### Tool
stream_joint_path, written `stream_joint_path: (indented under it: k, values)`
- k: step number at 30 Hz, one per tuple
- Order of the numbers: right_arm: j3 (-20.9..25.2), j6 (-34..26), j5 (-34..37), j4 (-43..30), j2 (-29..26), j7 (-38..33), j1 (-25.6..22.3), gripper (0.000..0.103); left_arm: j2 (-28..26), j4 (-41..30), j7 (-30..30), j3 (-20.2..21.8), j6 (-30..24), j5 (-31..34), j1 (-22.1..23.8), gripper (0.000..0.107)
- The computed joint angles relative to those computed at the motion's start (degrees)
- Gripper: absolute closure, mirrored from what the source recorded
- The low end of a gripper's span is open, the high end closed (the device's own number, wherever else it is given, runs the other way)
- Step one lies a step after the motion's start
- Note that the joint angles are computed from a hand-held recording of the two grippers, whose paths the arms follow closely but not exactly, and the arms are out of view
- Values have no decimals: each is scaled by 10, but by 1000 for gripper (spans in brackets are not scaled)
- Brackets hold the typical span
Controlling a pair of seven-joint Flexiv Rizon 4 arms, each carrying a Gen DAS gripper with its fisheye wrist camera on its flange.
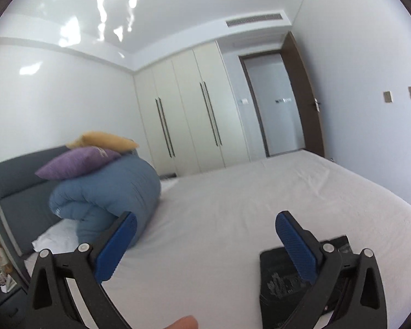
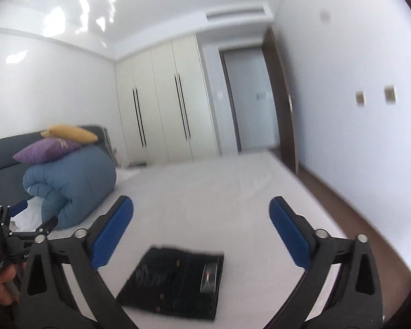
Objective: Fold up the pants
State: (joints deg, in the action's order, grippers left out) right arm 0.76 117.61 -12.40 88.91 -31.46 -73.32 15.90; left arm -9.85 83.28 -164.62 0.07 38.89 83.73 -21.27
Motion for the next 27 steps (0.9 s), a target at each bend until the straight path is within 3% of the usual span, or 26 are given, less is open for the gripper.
stream_joint_path:
  k: [2, 4, 5, 7, 9, 11, 12, 14, 16, 18, 19, 25, 27]
  values:
    - [-45, 39, 161, -13, 24, -175, 80, 0, 20, -3, 10, -3, -7, -5, -3, 4]
    - [-98, 12, 329, -48, 46, -337, 160, 0, 37, -4, 32, -3, 47, -56, 21, 4]
    - [-136, -6, 375, -54, 59, -368, 197, 0, 42, -6, 45, -3, 65, -84, 32, 4]
    - [-170, -36, 354, -32, 84, -321, 223, 0, 48, -11, 72, -5, 78, -129, 47, 4]
    - [-151, -36, 251, 2, 100, -216, 198, 0, 46, -16, 108, -7, 88, -183, 63, 4]
    - [-131, -68, 239, 2, 111, -200, 185, 0, 39, -13, 142, -5, 113, -250, 79, 4]
    - [-125, -74, 197, 12, 113, -151, 172, 0, 31, -16, 162, -4, 112, -281, 85, 4]
    - [-150, -137, 193, 3, 114, -114, 196, 0, 17, -18, 188, -2, 102, -323, 87, 4]
    - [-159, -217, 251, -19, 112, -139, 210, 0, 3, -15, 214, -1, 93, -369, 86, 4]
    - [-192, -278, 275, -33, 98, -121, 236, 0, -6, -4, 239, 4, 100, -413, 86, 4]
    - [-185, -306, 282, -41, 93, -116, 228, 0, -10, -1, 242, 5, 96, -423, 81, 4]
    - [-211, -400, 194, -33, 64, -6, 241, 0, -41, -1, 271, 19, 81, -485, 72, 4]
    - [-186, -410, 167, -28, 56, 2, 214, 0, -46, -1, 277, 24, 76, -495, 69, 4]
